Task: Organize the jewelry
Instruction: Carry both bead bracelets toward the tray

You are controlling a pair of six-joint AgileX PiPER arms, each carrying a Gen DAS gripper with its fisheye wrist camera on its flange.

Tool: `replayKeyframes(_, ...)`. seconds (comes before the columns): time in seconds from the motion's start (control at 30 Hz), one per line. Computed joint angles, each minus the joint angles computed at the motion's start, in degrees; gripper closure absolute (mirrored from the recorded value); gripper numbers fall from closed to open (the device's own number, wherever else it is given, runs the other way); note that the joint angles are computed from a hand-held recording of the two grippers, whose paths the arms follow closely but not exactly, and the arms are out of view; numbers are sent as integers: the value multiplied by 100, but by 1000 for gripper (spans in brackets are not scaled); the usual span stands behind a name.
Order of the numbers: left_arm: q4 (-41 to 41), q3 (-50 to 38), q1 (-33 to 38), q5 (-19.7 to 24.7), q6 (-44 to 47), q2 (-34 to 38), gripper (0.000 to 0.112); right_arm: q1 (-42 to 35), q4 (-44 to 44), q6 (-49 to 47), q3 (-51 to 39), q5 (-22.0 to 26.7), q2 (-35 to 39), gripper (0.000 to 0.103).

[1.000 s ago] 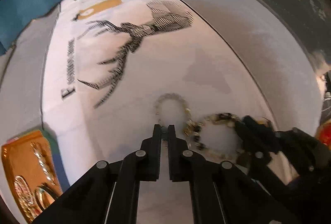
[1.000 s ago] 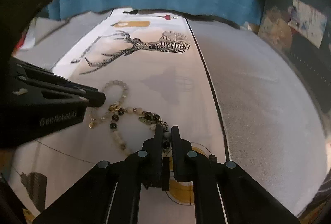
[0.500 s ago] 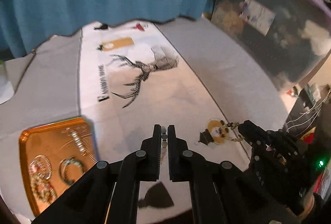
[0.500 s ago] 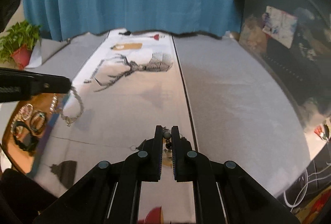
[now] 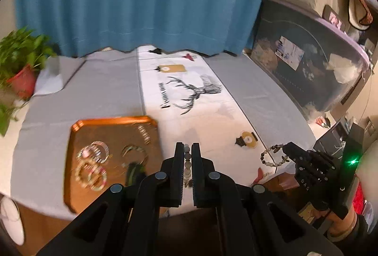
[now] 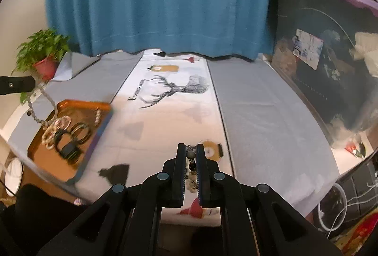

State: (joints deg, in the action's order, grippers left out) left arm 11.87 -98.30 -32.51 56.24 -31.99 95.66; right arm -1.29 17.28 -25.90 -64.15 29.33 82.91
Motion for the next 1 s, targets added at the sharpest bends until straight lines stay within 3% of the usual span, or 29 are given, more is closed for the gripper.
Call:
replayKeyframes(0.2, 254, 1780, -52, -387, -554, -1414, 109, 603, -412, 377, 611, 156, -750, 95)
replayKeyframes(0.4, 534, 2809, -210, -350, -1024, -2404, 109, 1441, -1099, 1170, 1004, 238, -1274, 95)
replayKeyframes(0.67, 860, 3522, -389, -165, -1498, -3269, 109, 2518, -1866, 2092, 1153, 384, -1523, 95)
replayKeyframes(1.0, 568, 3763, -22, -338, -1200, -3508, 109, 3194, -2436, 2750, 1044, 484, -1378, 95)
